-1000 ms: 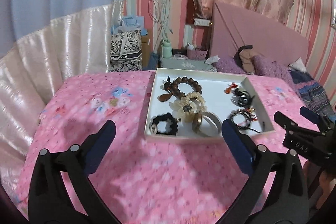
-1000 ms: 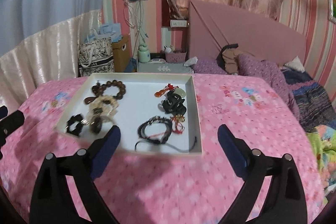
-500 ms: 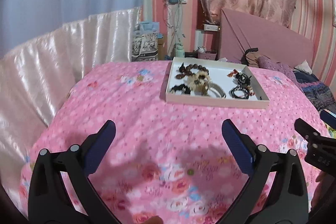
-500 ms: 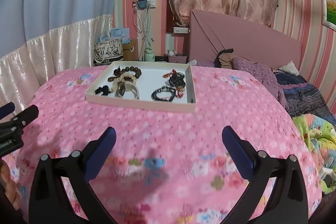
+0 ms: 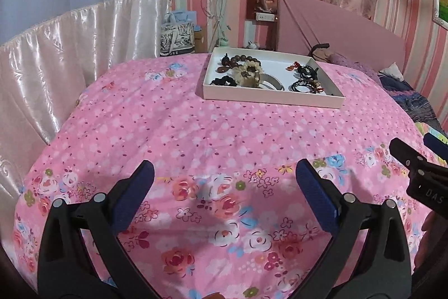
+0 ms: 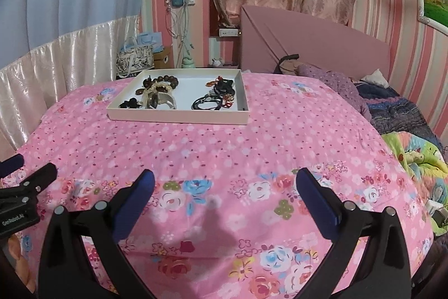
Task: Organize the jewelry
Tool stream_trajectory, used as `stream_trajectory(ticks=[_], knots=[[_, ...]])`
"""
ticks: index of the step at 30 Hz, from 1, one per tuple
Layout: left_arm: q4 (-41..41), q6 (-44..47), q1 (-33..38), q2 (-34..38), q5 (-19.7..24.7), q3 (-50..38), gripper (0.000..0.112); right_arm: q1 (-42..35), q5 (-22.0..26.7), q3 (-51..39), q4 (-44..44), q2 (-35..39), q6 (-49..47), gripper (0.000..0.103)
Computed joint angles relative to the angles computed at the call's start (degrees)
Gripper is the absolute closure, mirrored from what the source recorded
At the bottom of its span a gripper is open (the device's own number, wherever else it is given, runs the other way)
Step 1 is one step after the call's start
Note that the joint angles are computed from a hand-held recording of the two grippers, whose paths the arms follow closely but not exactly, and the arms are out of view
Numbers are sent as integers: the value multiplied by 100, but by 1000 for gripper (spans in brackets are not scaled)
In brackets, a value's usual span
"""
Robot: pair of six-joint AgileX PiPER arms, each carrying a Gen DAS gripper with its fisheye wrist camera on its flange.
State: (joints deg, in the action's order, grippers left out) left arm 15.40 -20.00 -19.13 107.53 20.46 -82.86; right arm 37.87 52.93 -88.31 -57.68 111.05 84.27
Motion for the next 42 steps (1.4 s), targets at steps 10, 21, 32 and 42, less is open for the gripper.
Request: stream_trajectory(ticks=[10,21,32,42], knots=[[1039,-943,-98,-209,-254,345,12,-9,15,33,-6,-13,98,2],[839,-833,-84,-131,14,135,12,-35,-5,0,58,38,60,2],[1214,-1165,-154,-153,61,176,12,-12,-11,-99,55,152,58,2],[1758,-1618,-273,-208,53,257,12,7,73,-86,21,136,233,2]])
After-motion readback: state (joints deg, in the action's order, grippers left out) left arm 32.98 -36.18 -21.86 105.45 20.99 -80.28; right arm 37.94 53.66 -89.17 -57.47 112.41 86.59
